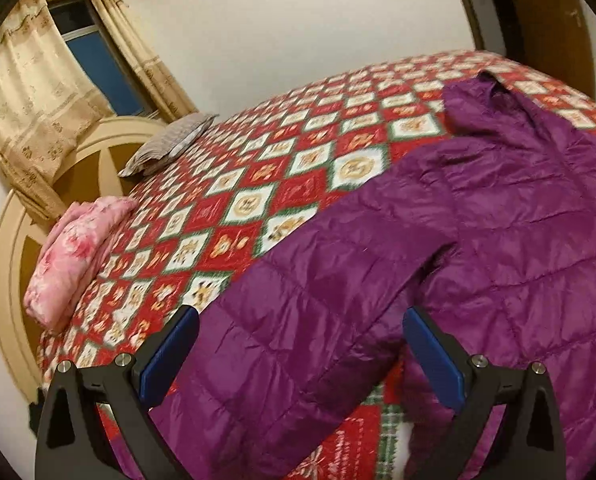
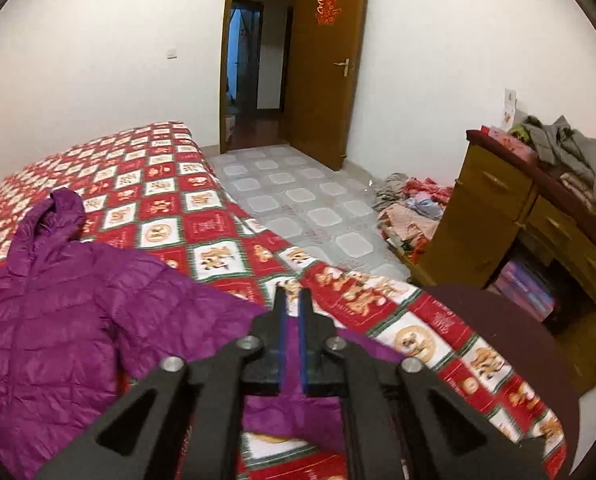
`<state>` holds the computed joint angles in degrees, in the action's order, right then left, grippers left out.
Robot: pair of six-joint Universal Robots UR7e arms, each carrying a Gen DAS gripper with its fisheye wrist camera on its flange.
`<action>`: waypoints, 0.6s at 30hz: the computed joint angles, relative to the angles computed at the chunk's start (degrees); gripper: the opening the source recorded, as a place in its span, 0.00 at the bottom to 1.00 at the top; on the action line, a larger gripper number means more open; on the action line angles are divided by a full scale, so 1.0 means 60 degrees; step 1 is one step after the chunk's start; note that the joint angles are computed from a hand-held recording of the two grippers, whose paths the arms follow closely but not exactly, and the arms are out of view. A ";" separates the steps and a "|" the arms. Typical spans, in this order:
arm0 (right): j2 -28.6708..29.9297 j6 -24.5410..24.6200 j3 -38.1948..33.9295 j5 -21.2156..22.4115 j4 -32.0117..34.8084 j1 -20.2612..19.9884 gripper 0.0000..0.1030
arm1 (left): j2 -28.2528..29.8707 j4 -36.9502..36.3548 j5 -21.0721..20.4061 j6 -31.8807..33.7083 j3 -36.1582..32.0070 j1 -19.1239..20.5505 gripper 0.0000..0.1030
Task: Fold large clothes
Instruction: 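Grasp the jacket sleeve cuff with the right gripper and lift it, then carry the held sleeve across the jacket body and release it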
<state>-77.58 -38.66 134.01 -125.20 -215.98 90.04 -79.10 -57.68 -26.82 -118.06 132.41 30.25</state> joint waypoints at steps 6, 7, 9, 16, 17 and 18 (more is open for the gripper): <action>-0.1248 0.1050 0.0720 0.0350 0.0452 -0.1820 0.82 | -0.0337 -0.1169 0.0678 0.0403 0.0453 0.0032 0.99; -0.1410 0.1200 0.0784 0.0352 0.0549 -0.2054 0.82 | -0.0403 -0.1429 0.0764 0.0564 0.0535 0.0019 0.99; -0.1985 0.1497 0.0997 0.0583 0.0926 -0.2988 0.81 | -0.0472 -0.1992 0.0896 0.0981 0.0649 0.0023 0.99; -0.2629 0.2353 0.1181 0.2168 0.3096 -0.4246 0.79 | -0.0189 -0.4267 0.0956 0.2793 0.0935 -0.0159 0.99; -0.2331 0.2504 0.0974 0.2026 0.3370 -0.4187 0.74 | -0.0174 -0.4419 0.0935 0.2938 0.0964 -0.0219 0.99; -0.2205 0.2604 0.0865 0.2003 0.3586 -0.4163 0.53 | -0.0157 -0.4526 0.0926 0.3051 0.0996 -0.0327 0.99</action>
<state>-90.81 -23.04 139.19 -113.19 -194.46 65.06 -80.04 -84.84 -21.27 -99.75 138.39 28.28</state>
